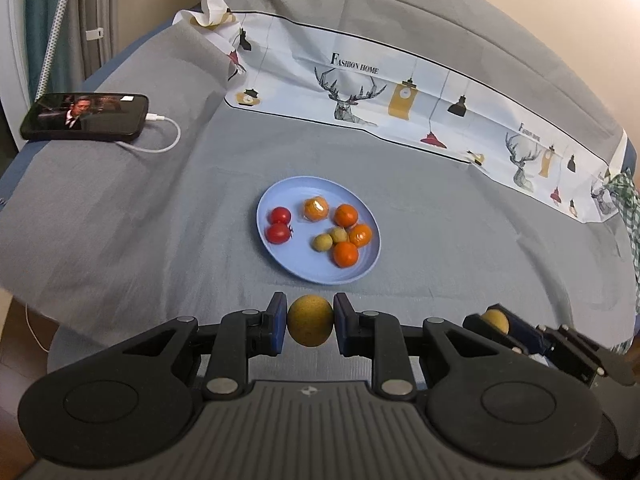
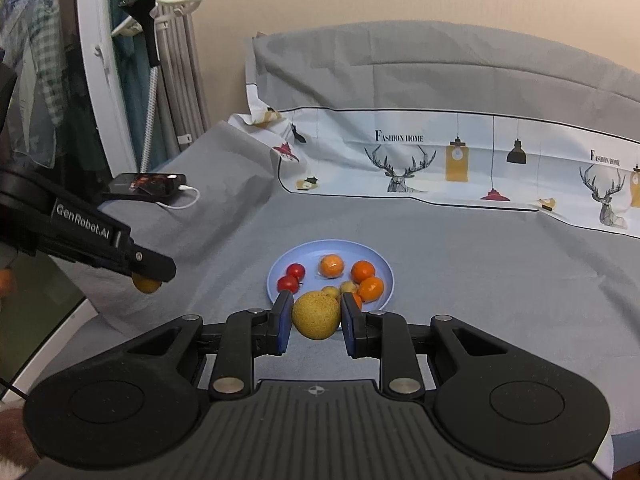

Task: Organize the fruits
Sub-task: 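Carry both small yellow fruits over the blue plate with both tools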

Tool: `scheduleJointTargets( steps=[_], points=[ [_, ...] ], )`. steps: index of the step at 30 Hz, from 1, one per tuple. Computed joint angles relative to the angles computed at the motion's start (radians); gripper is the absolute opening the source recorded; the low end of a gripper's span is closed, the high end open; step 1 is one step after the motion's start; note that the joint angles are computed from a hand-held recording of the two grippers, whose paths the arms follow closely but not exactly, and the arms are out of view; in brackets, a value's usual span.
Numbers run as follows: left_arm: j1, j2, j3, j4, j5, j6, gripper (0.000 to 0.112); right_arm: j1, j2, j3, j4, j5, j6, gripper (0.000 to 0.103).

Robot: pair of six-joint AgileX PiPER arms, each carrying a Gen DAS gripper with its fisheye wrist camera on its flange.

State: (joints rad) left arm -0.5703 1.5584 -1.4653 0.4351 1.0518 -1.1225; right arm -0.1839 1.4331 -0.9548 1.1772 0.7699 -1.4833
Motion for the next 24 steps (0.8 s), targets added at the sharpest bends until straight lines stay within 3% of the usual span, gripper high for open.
scheduleJointTargets(
  steps=[8,14,18,24],
  points=[
    [0.16,0.214,-0.186,-0.119,-0.063,0.186,0.027,0.141,0.191,-0.139,-0.02,-0.162,0.068,0.027],
    [0.268,0.437,-0.407,-0.231,-0.056,0.331,0.027,0.226,0.392,-0.328,-0.092,-0.237,0.146,0.027],
    [0.319,0.595,-0.588,-0.273,-0.016,0.405,0.027,0.266,0.529,-0.478,-0.177,-0.251,0.225,0.027],
    [0.365,0.846,-0.936,-0.288,0.129,0.464,0.027,0.314,0.717,-0.698,-0.297,-0.241,0.314,0.027]
  ],
)
